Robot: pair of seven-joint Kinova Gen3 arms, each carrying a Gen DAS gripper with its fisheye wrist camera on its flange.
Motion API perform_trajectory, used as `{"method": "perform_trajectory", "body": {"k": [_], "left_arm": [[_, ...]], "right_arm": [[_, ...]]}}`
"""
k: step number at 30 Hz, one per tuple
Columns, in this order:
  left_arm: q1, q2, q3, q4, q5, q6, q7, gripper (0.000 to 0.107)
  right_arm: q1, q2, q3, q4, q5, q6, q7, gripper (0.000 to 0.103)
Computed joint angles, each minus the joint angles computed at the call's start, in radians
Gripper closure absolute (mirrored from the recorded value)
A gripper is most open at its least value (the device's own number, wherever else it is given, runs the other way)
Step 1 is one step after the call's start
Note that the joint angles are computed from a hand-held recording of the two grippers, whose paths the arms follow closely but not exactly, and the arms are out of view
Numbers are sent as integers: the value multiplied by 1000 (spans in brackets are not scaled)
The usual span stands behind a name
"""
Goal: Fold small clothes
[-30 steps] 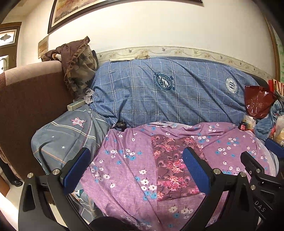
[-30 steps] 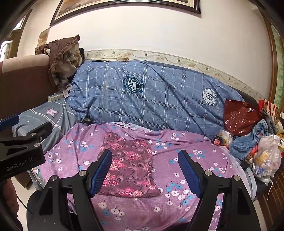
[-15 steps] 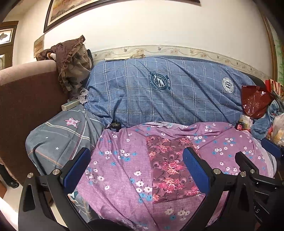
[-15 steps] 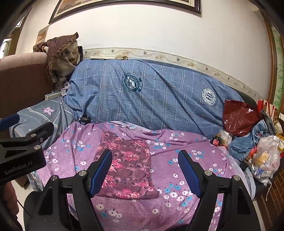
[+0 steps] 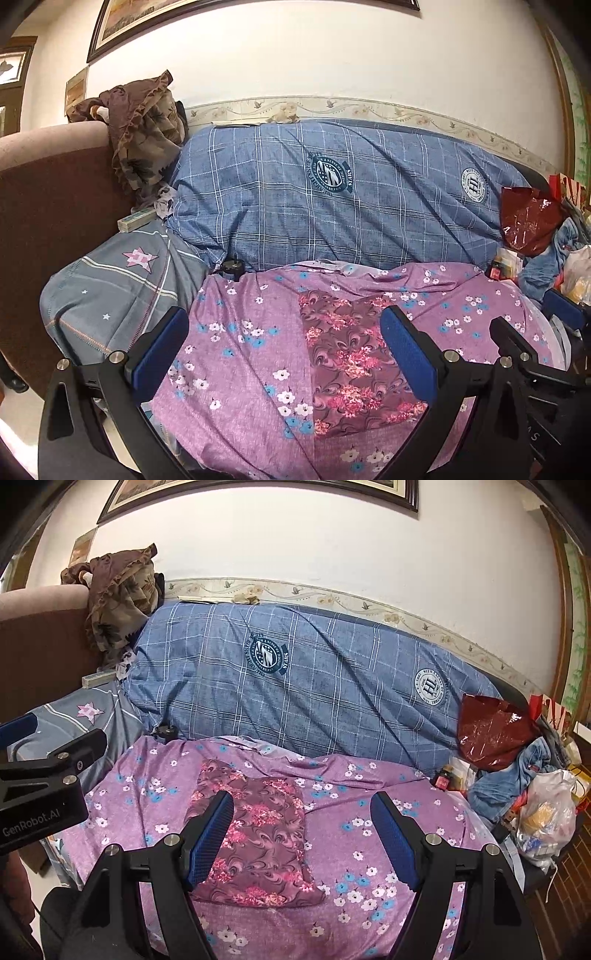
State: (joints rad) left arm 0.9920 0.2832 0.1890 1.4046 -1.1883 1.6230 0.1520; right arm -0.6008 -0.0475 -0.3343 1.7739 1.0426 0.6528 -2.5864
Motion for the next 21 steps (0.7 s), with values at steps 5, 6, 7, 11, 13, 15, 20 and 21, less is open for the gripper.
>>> {"method": "perform_trajectory", "body": {"k": [5,6,7,11,13,15,20,21], "left_arm": [[-23,-16,-1,29,0,-32,2,4],[-27,-18,0,35,-1,-37,3,4],[-32,-21,0,40,0,-41,3,4],[-58,-34,3,62,8,-58,7,4],[-72,-40,4,74,13,-66,16,4],[-86,-45,5,82,20,-72,23,4],[-117,-39,3,95,21,-94,31,4],[-130,-42,1,103,26,-118,31,4]], "right_arm": [[-24,36,2,-28,21,30,-10,24],[-31,45,5,-34,24,35,-9,24],[-39,50,9,-37,26,38,-10,24],[-68,77,26,-56,29,44,2,24],[-79,87,37,-63,27,40,11,24],[-90,100,46,-72,28,38,18,24],[-97,136,81,-95,-2,8,62,24],[-97,145,89,-104,-16,3,78,24]]}}
